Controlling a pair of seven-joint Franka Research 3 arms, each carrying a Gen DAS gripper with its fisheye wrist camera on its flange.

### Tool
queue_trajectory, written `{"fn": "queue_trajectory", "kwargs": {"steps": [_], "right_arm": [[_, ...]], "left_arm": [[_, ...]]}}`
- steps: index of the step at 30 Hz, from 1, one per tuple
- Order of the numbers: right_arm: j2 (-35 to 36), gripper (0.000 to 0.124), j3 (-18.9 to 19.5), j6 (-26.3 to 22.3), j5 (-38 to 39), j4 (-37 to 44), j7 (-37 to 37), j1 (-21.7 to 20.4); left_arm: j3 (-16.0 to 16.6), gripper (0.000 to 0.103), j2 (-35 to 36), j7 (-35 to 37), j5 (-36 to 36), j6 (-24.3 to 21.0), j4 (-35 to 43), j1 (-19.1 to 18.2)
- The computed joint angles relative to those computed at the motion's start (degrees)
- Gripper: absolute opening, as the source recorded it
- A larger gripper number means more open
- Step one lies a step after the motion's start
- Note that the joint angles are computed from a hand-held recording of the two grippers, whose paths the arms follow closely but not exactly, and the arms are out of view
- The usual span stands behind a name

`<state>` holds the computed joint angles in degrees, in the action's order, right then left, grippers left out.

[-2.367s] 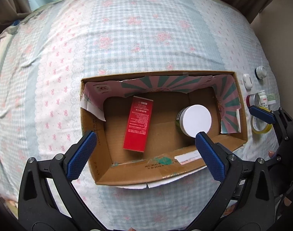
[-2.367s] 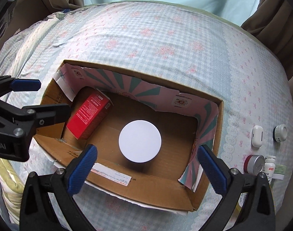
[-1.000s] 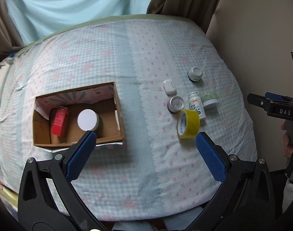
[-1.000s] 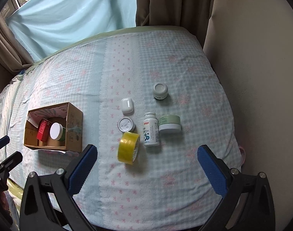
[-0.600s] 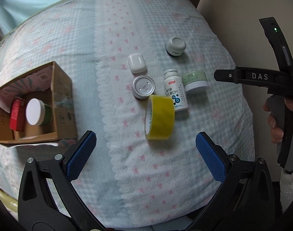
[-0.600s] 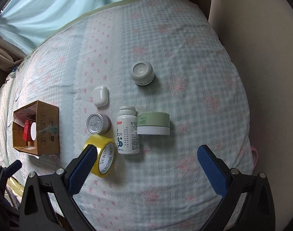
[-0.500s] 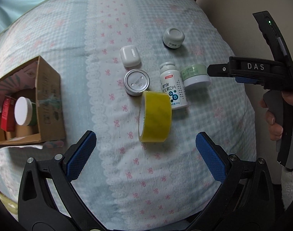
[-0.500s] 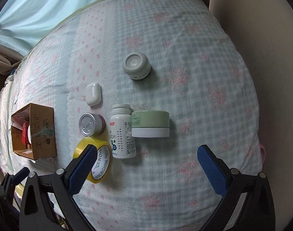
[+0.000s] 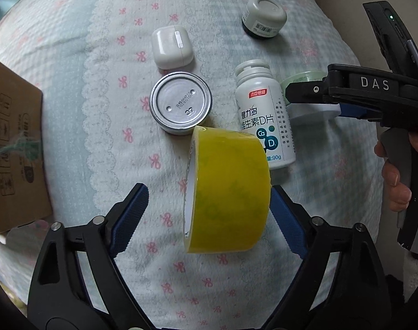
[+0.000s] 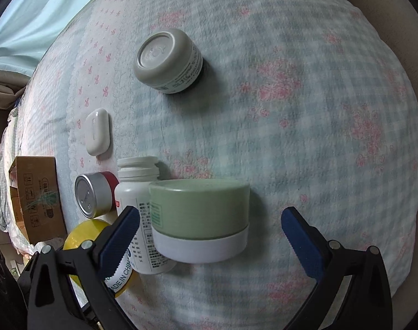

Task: Organize rigid objects
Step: 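Grasp the yellow tape roll with the left tool while the right tool grips the green-banded jar, then carry the tape roll with the left tool while the right tool carries the green jar to the box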

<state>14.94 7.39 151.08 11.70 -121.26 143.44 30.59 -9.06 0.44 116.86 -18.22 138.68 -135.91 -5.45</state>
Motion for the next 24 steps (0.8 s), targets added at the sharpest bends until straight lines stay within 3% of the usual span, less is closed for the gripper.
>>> {"fn": "queue_trajectory", "kwargs": {"steps": [4, 9, 11, 24], "right_arm": [[0.6, 0.084, 1.3, 1.3, 4.8, -0.5, -3.0, -1.5], [0.3, 0.081, 1.9, 3.7, 9.6, -1.9, -4.9, -2.0], [0.2, 0.069, 2.4, 5.1, 11.1, -2.1, -5.8, -2.1], [-1.8, 0.066, -0.2, 5.4, 3.4, -3.5, 3.2, 0.9]], "left_arm": [[0.0, 0.065, 1.8, -0.3, -1.9, -2.7, 1.7, 0.5], [-0.3, 0.049, 2.7, 1.1, -3.9, -4.7, 2.6, 1.1], [-0.5, 0.042, 2.9, 1.9, -5.3, -5.3, 2.9, 1.4], [0.7, 0.039, -1.1, 3.8, -7.5, -4.5, 0.8, 1.6]]}}
